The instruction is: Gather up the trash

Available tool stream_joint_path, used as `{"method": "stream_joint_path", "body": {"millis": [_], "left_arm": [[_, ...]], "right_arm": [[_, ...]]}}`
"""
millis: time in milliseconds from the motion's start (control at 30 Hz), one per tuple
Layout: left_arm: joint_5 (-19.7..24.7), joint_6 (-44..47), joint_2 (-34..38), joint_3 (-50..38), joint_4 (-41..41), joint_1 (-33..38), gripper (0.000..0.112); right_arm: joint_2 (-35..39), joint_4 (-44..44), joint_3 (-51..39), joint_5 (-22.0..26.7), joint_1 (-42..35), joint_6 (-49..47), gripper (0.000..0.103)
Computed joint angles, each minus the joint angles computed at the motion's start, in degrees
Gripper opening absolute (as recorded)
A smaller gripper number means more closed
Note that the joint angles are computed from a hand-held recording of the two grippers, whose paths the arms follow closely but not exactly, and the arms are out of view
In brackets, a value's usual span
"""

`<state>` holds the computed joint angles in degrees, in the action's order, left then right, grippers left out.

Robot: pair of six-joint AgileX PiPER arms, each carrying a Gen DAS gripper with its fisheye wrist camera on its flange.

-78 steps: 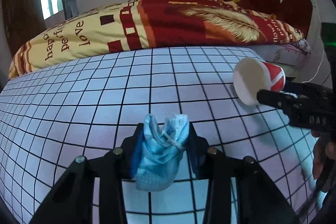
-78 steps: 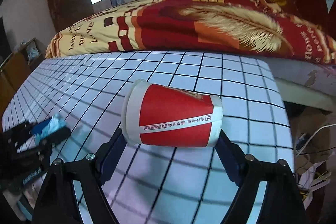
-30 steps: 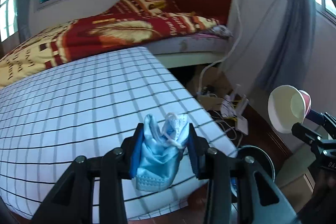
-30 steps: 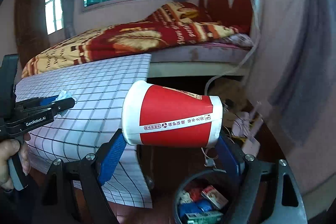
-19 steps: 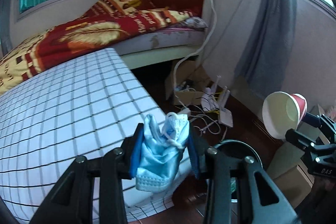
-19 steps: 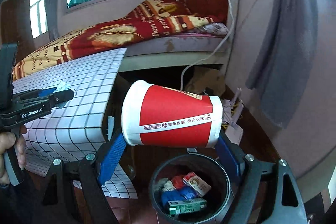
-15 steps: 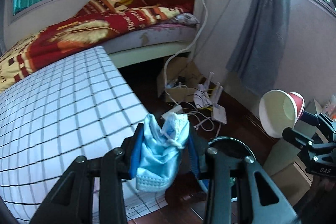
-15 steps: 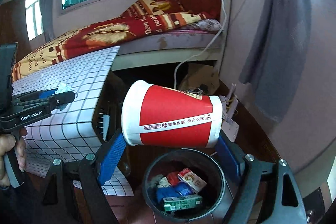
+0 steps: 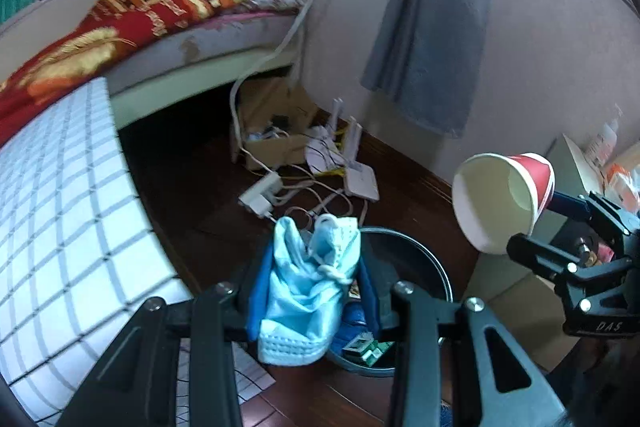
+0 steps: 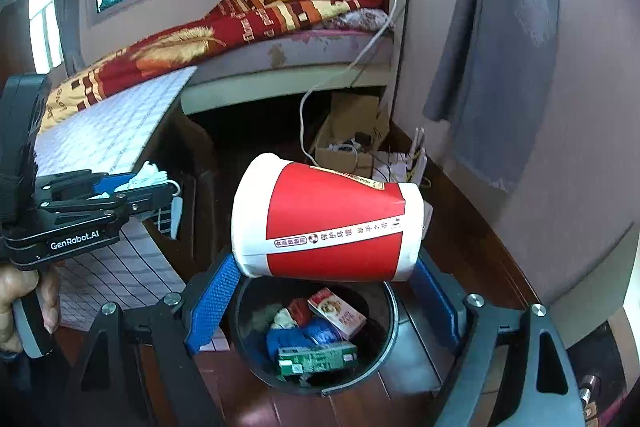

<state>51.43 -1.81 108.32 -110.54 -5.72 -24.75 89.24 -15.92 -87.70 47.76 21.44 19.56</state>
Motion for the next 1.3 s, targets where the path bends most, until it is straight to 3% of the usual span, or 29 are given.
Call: {"method": "stream_joint_path", "body": {"millis": [333, 633, 700, 767, 800, 833, 900, 967, 1067, 1300], "left_arm": [[-0.50, 3.41, 6.13, 0.59, -4.36, -2.67, 0.040], [2.52, 4.62, 12.00, -1.57, -8.10, -3.17, 0.040], [2.85, 6.11, 13.41, -2.54, -10.10, -3.06, 0.044], [4.69, 4.04, 15.56, -4.74, -9.41, -3.12, 0.069], [5.80, 0.53, 16.70, -6.13, -6.10, -3.50, 0.077], [5.74, -1.42, 16.84, -6.03, -3.90, -3.62, 0.083], [3.72, -5.37, 15.40, -3.18, 0.96, -4.28, 0.083], [2.13, -7.74, 14.03, -0.45, 4.65, -4.77, 0.095], [-0.14, -9.88, 12.28, 3.09, 7.68, -5.12, 0.098], [-0.65, -11.61, 10.80, 4.24, 9.18, -5.09, 0.098]], "right_arm": [[0.27, 5.22, 9.49, -4.67, -4.67, -10.06, 0.086], [6.91, 9.61, 11.60, -6.91, -6.50, -19.21, 0.086], [8.13, 10.40, 11.50, -8.15, -6.99, -20.16, 0.086], [9.76, 9.06, 11.05, -8.39, -7.22, -20.10, 0.094], [11.29, 6.37, 10.23, -7.12, -7.39, -17.61, 0.103], [13.00, 5.97, 8.89, -4.85, -8.21, -16.33, 0.103], [14.51, 8.15, 7.76, -2.36, -10.22, -17.02, 0.103], [14.54, 7.28, 8.09, -2.69, -11.13, -14.72, 0.103], [13.95, 6.67, 8.91, -4.28, -11.72, -11.29, 0.103], [13.43, 6.15, 9.08, -4.78, -10.40, -9.54, 0.103]]}}
